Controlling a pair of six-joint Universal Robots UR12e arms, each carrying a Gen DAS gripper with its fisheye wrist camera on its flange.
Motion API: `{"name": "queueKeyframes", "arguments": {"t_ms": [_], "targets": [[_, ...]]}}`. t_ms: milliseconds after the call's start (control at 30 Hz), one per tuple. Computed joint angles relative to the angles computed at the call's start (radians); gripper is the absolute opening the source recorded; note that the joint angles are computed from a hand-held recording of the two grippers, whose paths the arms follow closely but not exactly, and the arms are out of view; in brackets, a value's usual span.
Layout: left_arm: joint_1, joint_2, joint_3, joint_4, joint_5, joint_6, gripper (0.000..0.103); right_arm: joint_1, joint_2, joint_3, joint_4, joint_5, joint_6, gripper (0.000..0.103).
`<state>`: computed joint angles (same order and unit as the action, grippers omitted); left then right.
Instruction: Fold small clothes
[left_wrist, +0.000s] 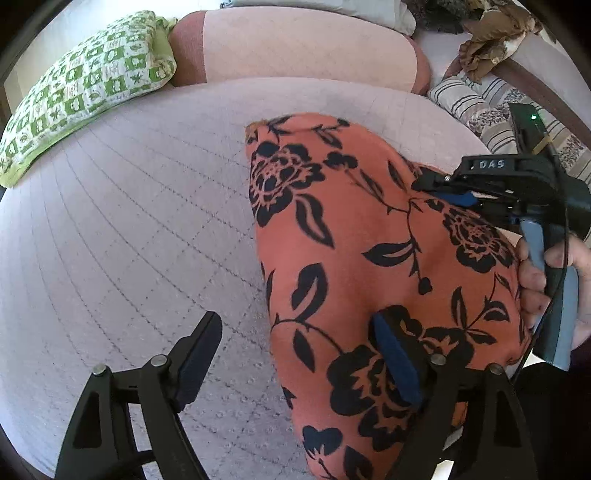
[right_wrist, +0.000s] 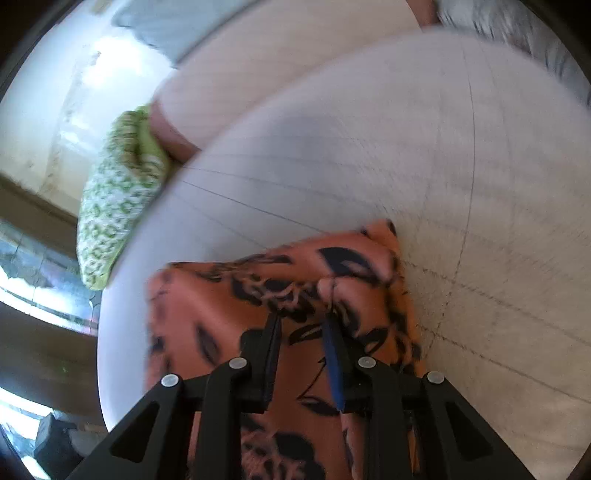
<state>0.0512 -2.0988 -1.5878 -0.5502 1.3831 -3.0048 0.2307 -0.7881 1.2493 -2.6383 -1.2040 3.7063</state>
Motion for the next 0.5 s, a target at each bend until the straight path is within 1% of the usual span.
{"name": "queueKeyframes", "arguments": {"t_ms": [67, 100, 167, 200, 267, 300, 333, 367, 433, 500], "targets": [[0.002, 0.003, 0.004, -0.022, -0.006, -0.026, 0.085, -0.004, -0.004, 0.003, -0.007, 0.015, 0.017, 0.026], [0.004, 0.009, 0.000, -0.027, -0.013, -0.034, 0.085, -0.004, -0.016, 0.022, -0.036, 0.006, 0.015, 0.026], [0.007, 0.023, -0.015, -0.023, -0.022, -0.041, 0.085, 0.005, -0.042, 0.062, -0.110, -0.023, -0.025, 0.027], [0.008, 0.033, -0.031, -0.011, -0.021, -0.039, 0.085, 0.007, -0.044, 0.066, -0.128, -0.018, -0.037, 0.028], [0.009, 0.052, -0.064, 0.013, -0.022, -0.039, 0.085, 0.009, -0.050, 0.079, -0.219, 0.025, -0.050, 0.028], [0.011, 0.059, -0.077, 0.021, -0.022, -0.041, 0.085, 0.011, -0.050, 0.079, -0.239, 0.034, -0.049, 0.028], [0.013, 0.064, -0.089, 0.030, -0.023, -0.043, 0.085, 0.015, -0.046, 0.067, -0.244, 0.045, -0.048, 0.028], [0.013, 0.066, -0.098, 0.041, -0.024, -0.044, 0.085, 0.019, -0.037, 0.043, -0.224, 0.070, -0.055, 0.028], [0.012, 0.065, -0.102, 0.051, -0.018, -0.034, 0.085, 0.028, -0.013, -0.008, -0.168, 0.115, -0.082, 0.028], [0.012, 0.063, -0.105, 0.060, -0.017, -0.027, 0.085, 0.040, 0.016, -0.064, -0.102, 0.131, -0.110, 0.028]]}}
